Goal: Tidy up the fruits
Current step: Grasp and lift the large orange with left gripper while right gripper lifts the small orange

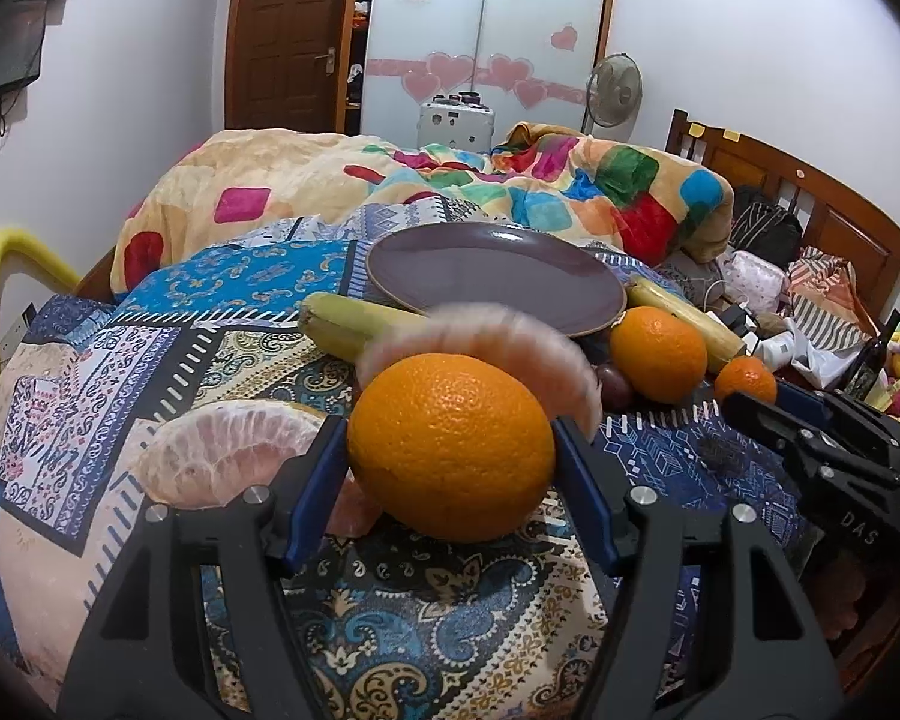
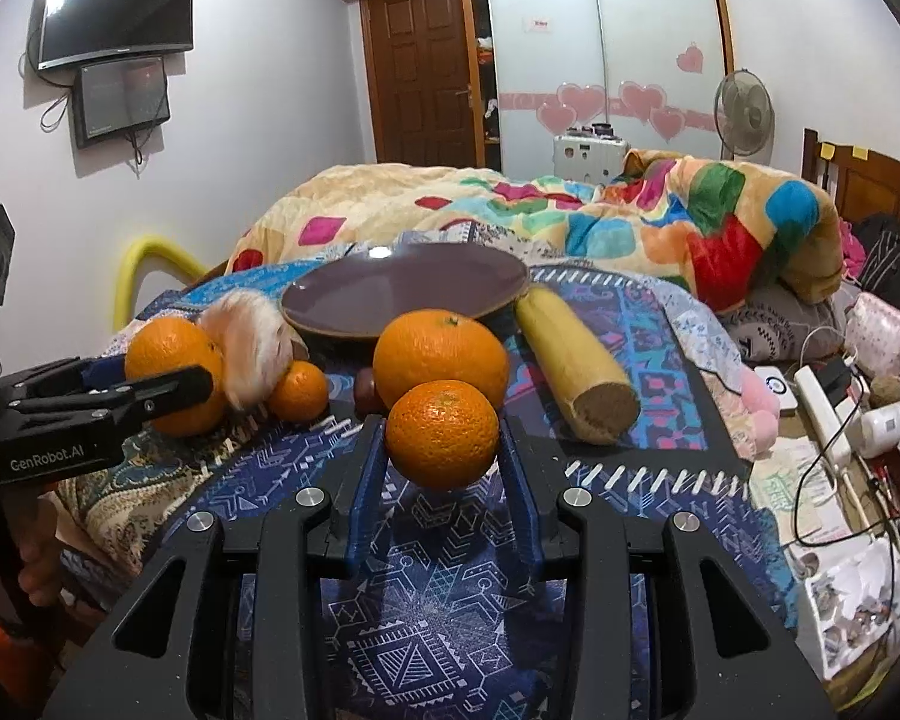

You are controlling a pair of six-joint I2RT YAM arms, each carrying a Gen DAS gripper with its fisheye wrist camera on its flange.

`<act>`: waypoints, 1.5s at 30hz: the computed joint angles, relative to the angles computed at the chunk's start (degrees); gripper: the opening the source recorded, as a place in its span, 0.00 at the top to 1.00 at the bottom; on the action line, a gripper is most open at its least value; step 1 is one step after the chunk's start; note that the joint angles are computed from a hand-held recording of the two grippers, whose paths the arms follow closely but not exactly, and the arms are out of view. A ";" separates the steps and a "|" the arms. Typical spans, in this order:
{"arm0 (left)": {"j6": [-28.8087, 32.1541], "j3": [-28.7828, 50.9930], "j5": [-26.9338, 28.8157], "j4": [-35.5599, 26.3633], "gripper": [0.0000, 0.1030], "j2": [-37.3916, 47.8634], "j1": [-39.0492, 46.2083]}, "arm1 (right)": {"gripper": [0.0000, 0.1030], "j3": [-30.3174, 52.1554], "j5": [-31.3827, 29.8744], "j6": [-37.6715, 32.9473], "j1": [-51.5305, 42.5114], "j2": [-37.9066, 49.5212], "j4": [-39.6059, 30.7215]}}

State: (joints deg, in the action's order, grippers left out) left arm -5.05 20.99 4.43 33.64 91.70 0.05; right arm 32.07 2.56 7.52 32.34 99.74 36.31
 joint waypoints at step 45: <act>6.76 34.37 1.02 -26.13 0.35 10.06 4.07 | 0.66 27.17 1.38 -8.74 -4.11 9.06 -15.10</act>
